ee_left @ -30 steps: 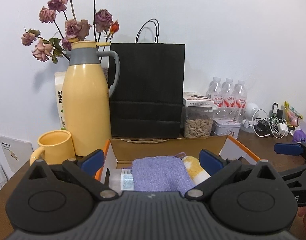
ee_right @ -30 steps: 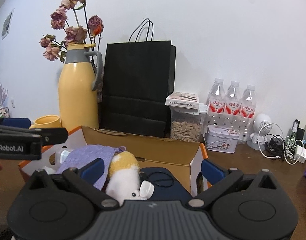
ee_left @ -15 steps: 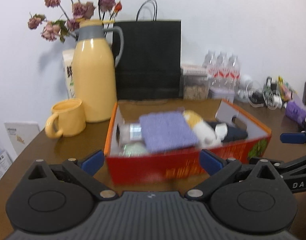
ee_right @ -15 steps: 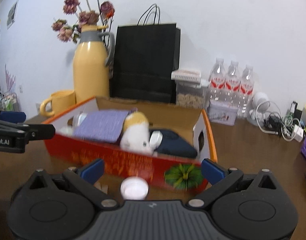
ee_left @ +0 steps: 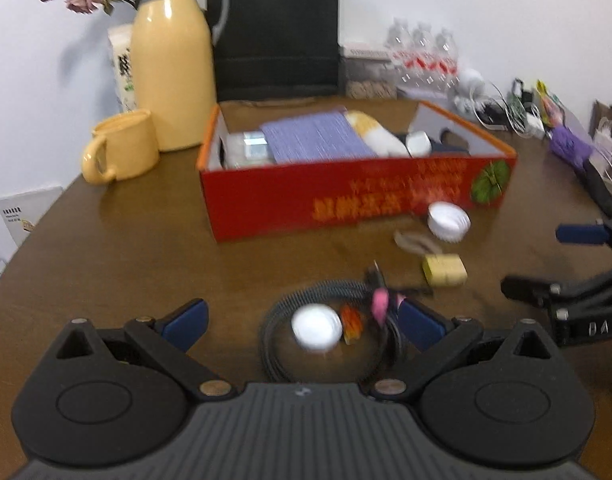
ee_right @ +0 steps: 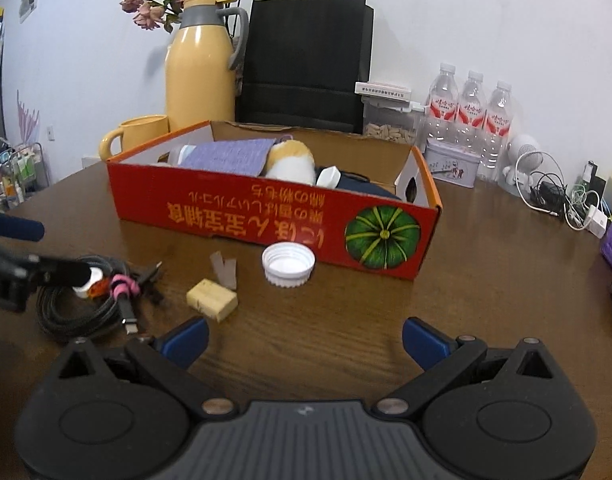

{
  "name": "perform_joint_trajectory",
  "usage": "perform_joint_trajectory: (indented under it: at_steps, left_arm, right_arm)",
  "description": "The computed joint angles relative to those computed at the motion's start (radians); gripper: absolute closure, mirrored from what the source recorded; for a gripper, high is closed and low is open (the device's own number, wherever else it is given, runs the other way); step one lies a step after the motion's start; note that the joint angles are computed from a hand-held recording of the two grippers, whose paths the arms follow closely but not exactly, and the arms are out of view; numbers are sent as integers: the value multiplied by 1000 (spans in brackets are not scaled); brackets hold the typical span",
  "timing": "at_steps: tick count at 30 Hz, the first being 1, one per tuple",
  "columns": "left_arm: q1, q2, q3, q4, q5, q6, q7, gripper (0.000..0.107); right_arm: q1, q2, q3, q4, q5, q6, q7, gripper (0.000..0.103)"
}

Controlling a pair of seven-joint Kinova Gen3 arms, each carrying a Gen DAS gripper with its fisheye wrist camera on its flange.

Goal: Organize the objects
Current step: 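Grasp the braided black cable with pink tie with the left tool, then grasp the beige block with the right tool while the left tool holds the cable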

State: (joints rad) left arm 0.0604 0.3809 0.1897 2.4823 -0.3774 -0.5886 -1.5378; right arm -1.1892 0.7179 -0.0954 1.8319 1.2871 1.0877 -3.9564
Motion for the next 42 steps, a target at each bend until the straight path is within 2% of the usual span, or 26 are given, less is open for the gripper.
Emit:
perform_joint_trajectory:
  at_steps: [4,9,12,21,22,23,24,27,35,42]
  left_arm:
    - [-40,8,37,-8,-84,53,23,4]
    - [47,29,-2,-32,20,86,-33,4]
    - [46,51,9,-52,46,99,-30,4]
    - [86,93,-13,-40,123,-3,-66,4]
    - [85,95,-14,-34,123,-18,-68,9]
    - [73,98,-6,-24,112,-39,-68,16]
    - [78,95,-12,-16,117,-53,-70,16]
    - [48,95,3,-8,84,-63,-38,17]
    - [4,57,-10,56,39,-185,5,17]
    - [-38,10,-29,74,-3,-210,51,17]
  right_arm:
    - [-6,5,-3,0,-7,5,-12,0]
    - [-5,15,-2,-3,-15,-6,-16,0]
    - [-9,20,2,-6,-18,-6,-14,0]
    - [-13,23,8,-9,-27,-8,-10,0]
    - [-14,24,9,-11,-28,-7,-7,0]
    - [-15,24,10,-13,-30,-5,-6,0]
    - [-16,25,10,-13,-30,-4,-6,0]
    - [-16,25,11,-15,-29,-7,-5,0]
    - [-15,27,13,-16,-27,-13,-8,0]
    - [-39,50,30,-39,4,20,-42,0]
